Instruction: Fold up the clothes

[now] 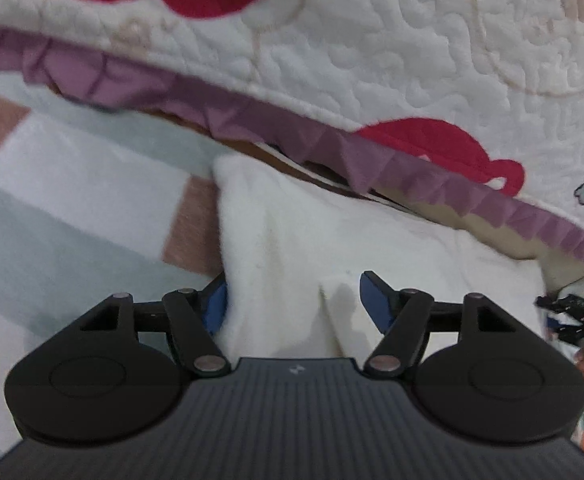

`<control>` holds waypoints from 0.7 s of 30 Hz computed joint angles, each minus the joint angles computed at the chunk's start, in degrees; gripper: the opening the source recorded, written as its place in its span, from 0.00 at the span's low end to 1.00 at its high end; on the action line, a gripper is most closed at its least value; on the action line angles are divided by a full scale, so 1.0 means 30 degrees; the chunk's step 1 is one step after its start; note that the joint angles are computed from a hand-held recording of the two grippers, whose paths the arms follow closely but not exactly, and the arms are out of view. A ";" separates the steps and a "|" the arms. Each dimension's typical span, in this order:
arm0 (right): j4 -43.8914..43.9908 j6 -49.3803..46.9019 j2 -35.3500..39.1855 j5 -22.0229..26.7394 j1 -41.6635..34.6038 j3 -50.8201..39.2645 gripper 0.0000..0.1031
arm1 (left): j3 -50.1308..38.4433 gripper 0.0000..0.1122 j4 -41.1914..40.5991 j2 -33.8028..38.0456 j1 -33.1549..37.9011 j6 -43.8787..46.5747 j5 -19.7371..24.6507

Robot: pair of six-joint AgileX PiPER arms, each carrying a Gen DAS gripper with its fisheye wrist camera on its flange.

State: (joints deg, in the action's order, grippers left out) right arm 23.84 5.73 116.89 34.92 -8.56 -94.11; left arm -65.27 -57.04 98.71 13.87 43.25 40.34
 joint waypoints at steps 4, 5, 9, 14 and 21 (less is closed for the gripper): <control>0.2690 -0.3735 -0.0023 0.0906 -0.0202 -0.0055 0.09 | 0.0547 0.25 -0.0201 -0.0399 -0.0527 0.0851 -0.0482; 0.3026 -0.4496 -0.0517 0.0317 -0.0052 0.0477 0.09 | 0.0307 0.13 0.0287 -0.0386 -0.0570 0.0431 -0.0046; 0.4917 -0.6270 -0.2513 -0.1237 0.0083 0.2082 0.09 | 0.1302 0.08 -0.1005 -0.2280 -0.0369 0.1349 0.0080; 0.4659 -0.7336 -0.5646 -0.0026 -0.0029 0.3378 0.09 | 0.3595 0.07 -0.2029 -0.6722 -0.0114 0.2401 0.0880; 0.7386 -0.9783 -1.3199 0.0575 -0.0281 0.9734 0.09 | 0.5984 0.06 0.0890 -1.4794 0.3059 0.0101 0.6239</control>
State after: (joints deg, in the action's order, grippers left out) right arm 46.00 -23.62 77.30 36.64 -9.40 -64.91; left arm -47.31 -54.37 54.33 23.05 43.55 59.06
